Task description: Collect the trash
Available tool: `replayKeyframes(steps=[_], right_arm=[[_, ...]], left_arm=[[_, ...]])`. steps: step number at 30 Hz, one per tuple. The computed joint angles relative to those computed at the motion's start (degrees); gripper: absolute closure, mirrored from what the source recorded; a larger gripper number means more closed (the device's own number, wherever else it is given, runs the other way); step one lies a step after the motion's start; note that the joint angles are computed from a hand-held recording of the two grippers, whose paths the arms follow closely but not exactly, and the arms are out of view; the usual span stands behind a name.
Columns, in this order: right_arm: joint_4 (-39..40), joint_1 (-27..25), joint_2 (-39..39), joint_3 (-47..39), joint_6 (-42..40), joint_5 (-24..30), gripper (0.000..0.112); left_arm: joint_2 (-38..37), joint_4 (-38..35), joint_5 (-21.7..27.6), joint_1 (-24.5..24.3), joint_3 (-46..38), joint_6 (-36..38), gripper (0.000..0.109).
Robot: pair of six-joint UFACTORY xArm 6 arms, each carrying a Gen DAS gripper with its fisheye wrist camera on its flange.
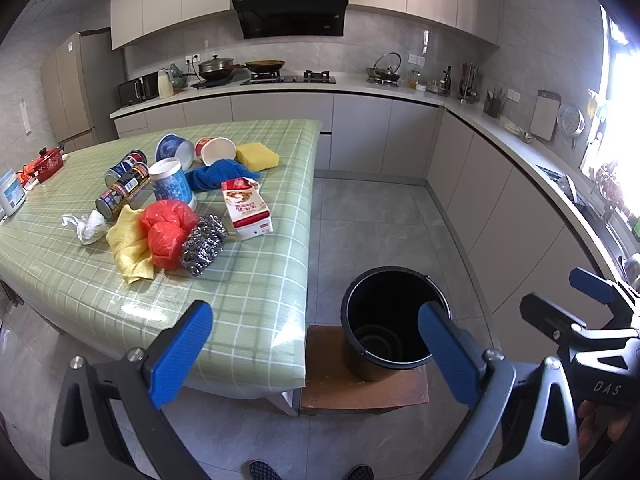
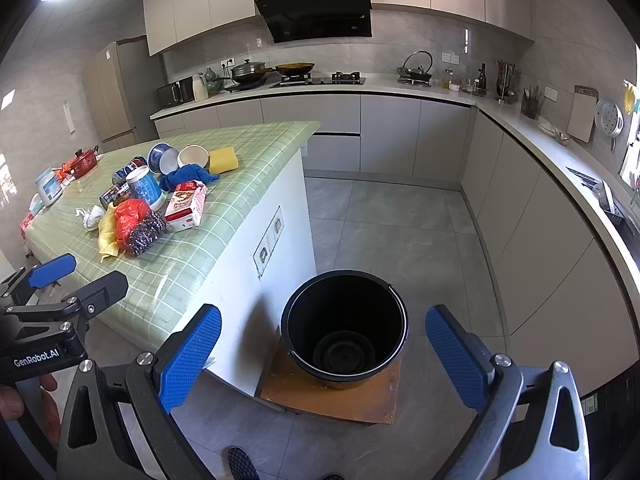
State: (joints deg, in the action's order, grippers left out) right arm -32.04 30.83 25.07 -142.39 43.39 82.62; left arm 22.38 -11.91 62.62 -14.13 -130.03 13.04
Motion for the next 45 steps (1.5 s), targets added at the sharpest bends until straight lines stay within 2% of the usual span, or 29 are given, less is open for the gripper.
replayKeyframes(steps=[26, 34, 45], right_arm=[[-0.11, -0.21, -2.42, 3.88, 0.54, -1.6, 0.009], [0.07, -0.28, -1.21, 1.9, -0.23, -1.2, 0.009], [1.06, -0.58, 0.78, -0.84, -1.66, -0.97, 0.009]], left_arm=[[-1.06, 0.22, -0.83, -0.22, 1.65, -1.19, 0.006], [-0.17, 0.06, -0.3, 0.13, 0.27, -1.18, 0.006], [-0.37, 1.47, -1.98, 0.86, 1.45, -3.84, 0.006]])
